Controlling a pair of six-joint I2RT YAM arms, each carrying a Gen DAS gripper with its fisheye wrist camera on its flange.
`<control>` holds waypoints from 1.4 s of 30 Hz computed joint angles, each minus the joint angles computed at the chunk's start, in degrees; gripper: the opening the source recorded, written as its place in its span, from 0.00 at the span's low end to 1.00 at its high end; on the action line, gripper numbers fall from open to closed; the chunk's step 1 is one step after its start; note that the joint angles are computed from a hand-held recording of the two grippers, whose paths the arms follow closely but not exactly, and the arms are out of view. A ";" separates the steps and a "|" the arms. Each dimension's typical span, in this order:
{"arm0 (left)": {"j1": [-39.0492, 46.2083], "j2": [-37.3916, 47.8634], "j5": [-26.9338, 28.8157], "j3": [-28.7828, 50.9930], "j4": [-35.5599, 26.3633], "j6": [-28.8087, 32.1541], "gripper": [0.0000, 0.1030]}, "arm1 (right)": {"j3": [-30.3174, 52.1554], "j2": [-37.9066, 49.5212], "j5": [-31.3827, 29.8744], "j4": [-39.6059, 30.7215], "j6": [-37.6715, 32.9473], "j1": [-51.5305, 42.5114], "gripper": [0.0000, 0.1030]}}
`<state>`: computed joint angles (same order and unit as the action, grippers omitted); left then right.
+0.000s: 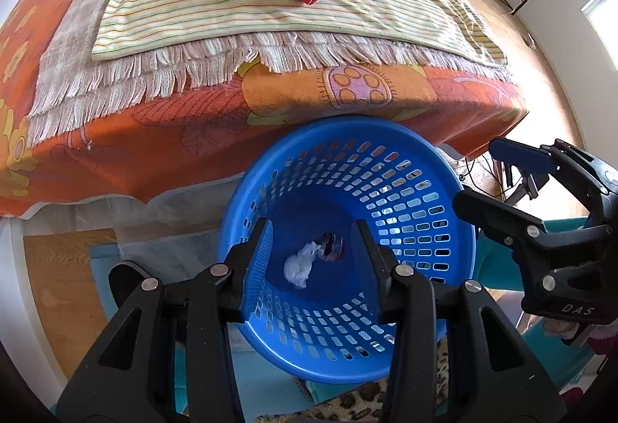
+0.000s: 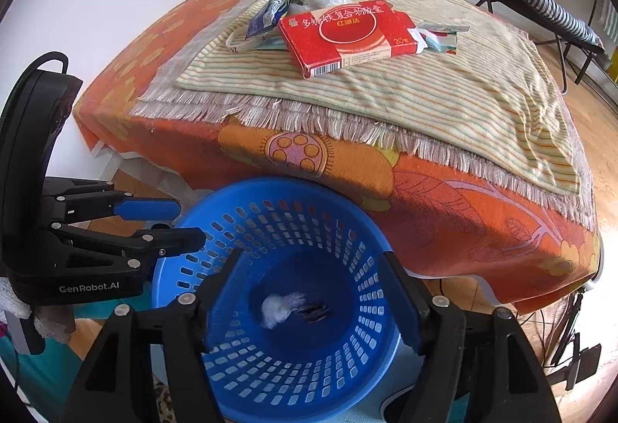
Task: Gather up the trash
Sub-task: 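Open both tools to drop the tissue and wrapper into the basket, then move both tools back over the bed toward the remaining trash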
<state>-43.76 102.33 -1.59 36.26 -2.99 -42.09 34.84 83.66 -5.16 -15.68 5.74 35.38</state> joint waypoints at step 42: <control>26.52 1.05 3.28 21.56 -10.61 14.99 0.61 | 31.44 18.39 -8.84 -3.62 11.79 -12.07 1.00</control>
<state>-17.25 103.38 1.69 57.82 -13.60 -27.10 66.29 102.04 -14.00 -19.30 17.53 23.31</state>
